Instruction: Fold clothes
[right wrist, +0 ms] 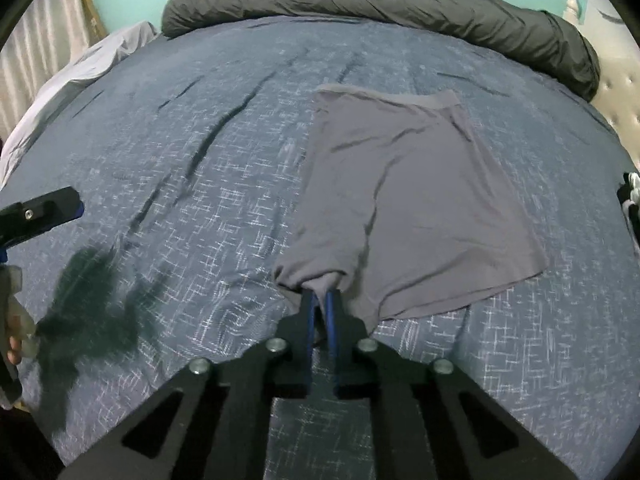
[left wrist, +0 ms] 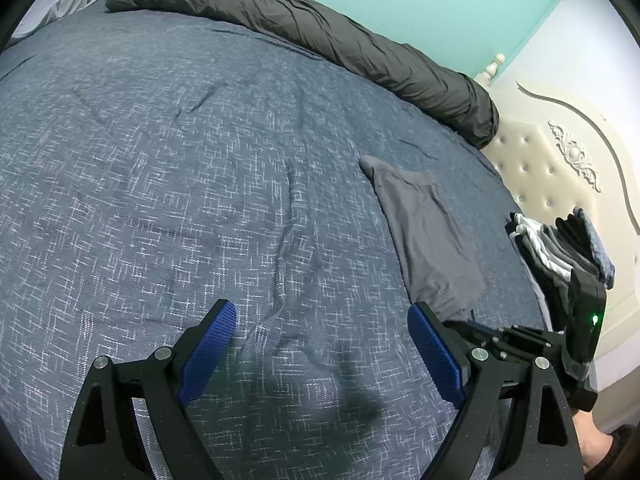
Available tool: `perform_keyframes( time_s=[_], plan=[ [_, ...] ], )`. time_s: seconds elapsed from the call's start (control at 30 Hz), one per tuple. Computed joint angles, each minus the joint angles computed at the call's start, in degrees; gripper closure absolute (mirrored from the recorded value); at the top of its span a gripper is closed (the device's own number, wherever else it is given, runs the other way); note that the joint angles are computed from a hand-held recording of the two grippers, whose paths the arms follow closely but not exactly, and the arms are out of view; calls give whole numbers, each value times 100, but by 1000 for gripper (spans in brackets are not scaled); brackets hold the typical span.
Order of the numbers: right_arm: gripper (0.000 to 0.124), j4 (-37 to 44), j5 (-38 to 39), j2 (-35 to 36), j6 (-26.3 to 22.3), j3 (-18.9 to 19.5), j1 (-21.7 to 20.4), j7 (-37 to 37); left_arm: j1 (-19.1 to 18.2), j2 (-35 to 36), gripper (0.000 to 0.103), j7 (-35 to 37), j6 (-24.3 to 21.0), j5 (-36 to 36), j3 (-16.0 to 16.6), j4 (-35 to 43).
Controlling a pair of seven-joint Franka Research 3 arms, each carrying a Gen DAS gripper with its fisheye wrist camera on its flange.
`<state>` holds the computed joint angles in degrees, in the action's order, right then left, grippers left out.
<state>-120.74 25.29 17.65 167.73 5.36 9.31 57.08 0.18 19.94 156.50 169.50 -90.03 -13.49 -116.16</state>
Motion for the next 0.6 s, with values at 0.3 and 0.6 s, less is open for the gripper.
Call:
perform_keyframes(
  time_s=[0.3, 0.6],
  plan=[
    [123, -69, -693, -37, -454, -323, 215, -161, 1, -26, 13, -20, -16, 36, 16, -27],
    [120, -68, 401, -270, -773, 77, -209, -916, 20, -15, 13, 6, -3, -14, 2, -16]
  ],
)
